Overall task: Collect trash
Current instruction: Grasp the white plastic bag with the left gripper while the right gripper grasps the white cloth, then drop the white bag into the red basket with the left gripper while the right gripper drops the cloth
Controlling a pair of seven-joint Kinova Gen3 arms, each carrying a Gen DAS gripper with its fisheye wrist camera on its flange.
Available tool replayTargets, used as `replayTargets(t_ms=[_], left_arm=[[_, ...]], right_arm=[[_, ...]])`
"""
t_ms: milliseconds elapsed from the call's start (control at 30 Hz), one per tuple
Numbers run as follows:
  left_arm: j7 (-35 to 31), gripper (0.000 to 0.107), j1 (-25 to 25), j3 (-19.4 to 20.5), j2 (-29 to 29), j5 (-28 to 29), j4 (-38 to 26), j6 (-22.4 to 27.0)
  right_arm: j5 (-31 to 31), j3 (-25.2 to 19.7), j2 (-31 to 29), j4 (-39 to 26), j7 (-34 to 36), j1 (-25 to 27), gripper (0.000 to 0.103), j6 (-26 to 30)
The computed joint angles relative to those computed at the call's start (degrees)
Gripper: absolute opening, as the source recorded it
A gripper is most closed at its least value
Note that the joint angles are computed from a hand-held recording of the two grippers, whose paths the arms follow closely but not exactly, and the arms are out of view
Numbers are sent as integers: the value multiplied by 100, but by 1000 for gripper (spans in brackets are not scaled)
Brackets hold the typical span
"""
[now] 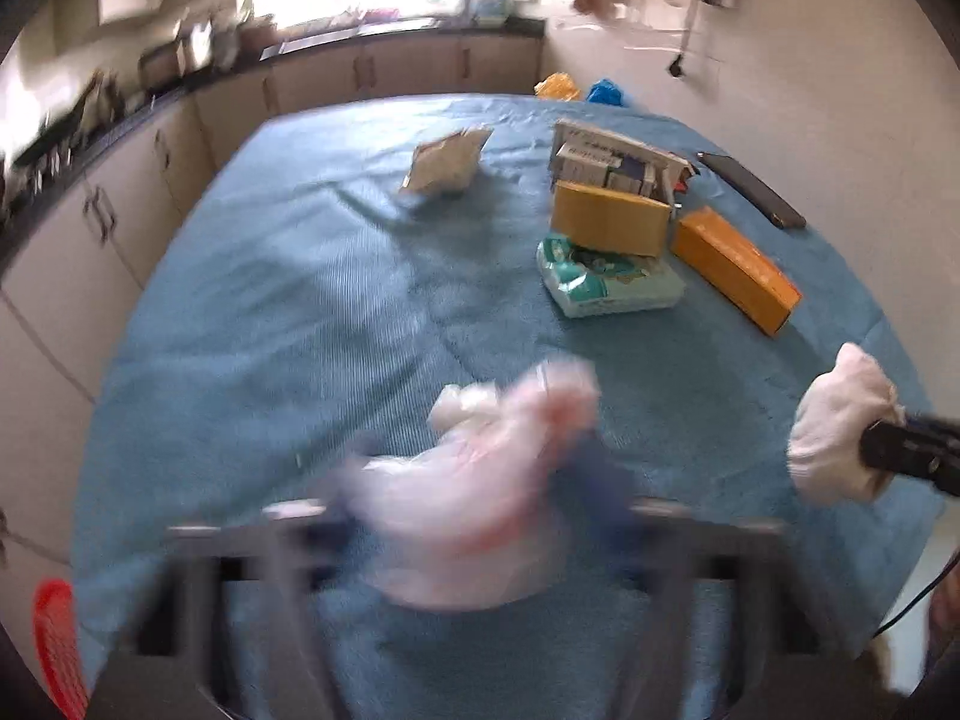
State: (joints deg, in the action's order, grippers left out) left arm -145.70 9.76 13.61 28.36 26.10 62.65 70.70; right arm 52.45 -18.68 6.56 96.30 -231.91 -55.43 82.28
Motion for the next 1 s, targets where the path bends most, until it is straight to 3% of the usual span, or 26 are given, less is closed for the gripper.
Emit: replayTargets(t_ms=[133, 200, 367, 500, 600, 700, 800, 1000], left_arm=[[343, 28, -255, -62, -61, 320, 60, 149], [468, 28, -498, -44, -132, 533, 96, 279], [312, 28, -1180, -196, -579, 1056, 475, 309], [348, 29, -1655, -442, -639, 1234, 395, 422], [554, 29, -2027, -640, -510, 1231, 219, 463], [903, 29, -2313, -827, -316, 1054, -1, 238], [1279, 29, -2494, -940, -100, 753, -179, -108], [1935, 29, -2706, -892, 506, 184, -803, -106]], right_arm=[[79, -692, 62, -85, 201, 710, 36, 32], [105, -823, 52, -115, 281, 855, 36, -28], [213, 159, 236, -415, 431, -45, 36, -48], [144, 1212, 208, -546, 1096, -714, 36, -752], [21, 1447, 389, -885, 1794, -583, 36, -1279], [21, 976, 836, -1505, 2493, 158, 36, -1659], [65, 201, 1348, -2273, 3192, 952, 36, -1813], [843, -1391, 2690, -3866, 4590, 2168, 36, -2415]])
